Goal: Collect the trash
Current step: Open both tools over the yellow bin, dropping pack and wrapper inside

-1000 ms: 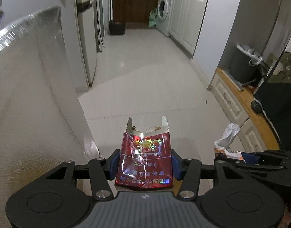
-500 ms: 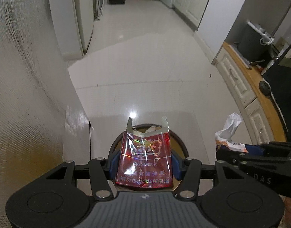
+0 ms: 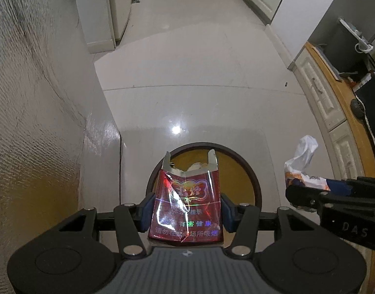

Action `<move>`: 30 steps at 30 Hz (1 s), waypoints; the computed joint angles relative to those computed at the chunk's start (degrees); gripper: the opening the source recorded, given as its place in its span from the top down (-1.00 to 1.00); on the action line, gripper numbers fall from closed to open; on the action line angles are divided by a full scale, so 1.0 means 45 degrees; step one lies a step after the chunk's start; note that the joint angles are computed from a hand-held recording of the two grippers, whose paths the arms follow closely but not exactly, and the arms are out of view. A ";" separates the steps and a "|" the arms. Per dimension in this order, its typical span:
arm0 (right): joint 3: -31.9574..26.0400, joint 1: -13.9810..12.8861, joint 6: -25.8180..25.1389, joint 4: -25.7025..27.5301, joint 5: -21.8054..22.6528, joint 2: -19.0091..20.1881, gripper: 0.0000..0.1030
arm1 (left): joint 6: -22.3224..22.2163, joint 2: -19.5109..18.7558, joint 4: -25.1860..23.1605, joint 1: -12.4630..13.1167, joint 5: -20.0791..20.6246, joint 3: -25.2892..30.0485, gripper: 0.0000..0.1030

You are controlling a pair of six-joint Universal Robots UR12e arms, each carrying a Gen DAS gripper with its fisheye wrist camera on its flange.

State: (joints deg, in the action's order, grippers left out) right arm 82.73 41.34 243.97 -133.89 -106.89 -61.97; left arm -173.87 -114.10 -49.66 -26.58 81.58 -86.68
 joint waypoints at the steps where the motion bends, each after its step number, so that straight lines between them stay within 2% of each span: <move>1: 0.0012 -0.0020 -0.0067 -0.0115 0.0030 0.0027 0.21 | -0.0015 -0.0039 -0.0033 0.0000 0.0004 0.0036 -0.05; 4: 0.0017 -0.0031 -0.0375 -0.0323 -0.0158 0.0091 0.10 | -0.0035 -0.0107 -0.0079 0.0012 0.0024 0.0092 -0.05; 5: 0.0058 -0.0025 -0.0354 -0.0429 -0.0293 0.0087 -0.05 | -0.0059 -0.0148 -0.0094 0.0004 0.0028 0.0134 -0.05; 6: 0.0113 -0.0027 -0.0298 -0.0576 -0.0371 0.0076 -0.27 | -0.0076 -0.0169 -0.0115 0.0005 0.0017 0.0157 -0.05; 8: 0.0247 -0.0078 -0.0165 -0.0840 -0.0357 0.0030 -0.53 | -0.0099 -0.0206 -0.0157 -0.0006 0.0006 0.0194 -0.05; 17: 0.0293 -0.0188 0.0054 0.0055 0.0203 -0.0107 -0.65 | 0.0018 -0.0338 -0.0179 -0.0136 0.0086 0.0278 -0.06; 18: 0.0271 -0.0191 0.0049 0.0203 0.0236 -0.0116 -0.66 | 0.0019 -0.0349 -0.0255 -0.0147 0.0070 0.0295 -0.09; 22: 0.0266 -0.0197 0.0178 0.0479 0.0313 -0.0160 -0.68 | 0.0138 -0.0356 -0.0390 -0.0242 0.0501 0.0293 -0.52; 30: 0.0111 -0.0134 0.0274 0.1314 0.0207 -0.0206 -0.83 | 0.0194 -0.0379 -0.0803 -0.0289 0.1296 0.0321 -0.72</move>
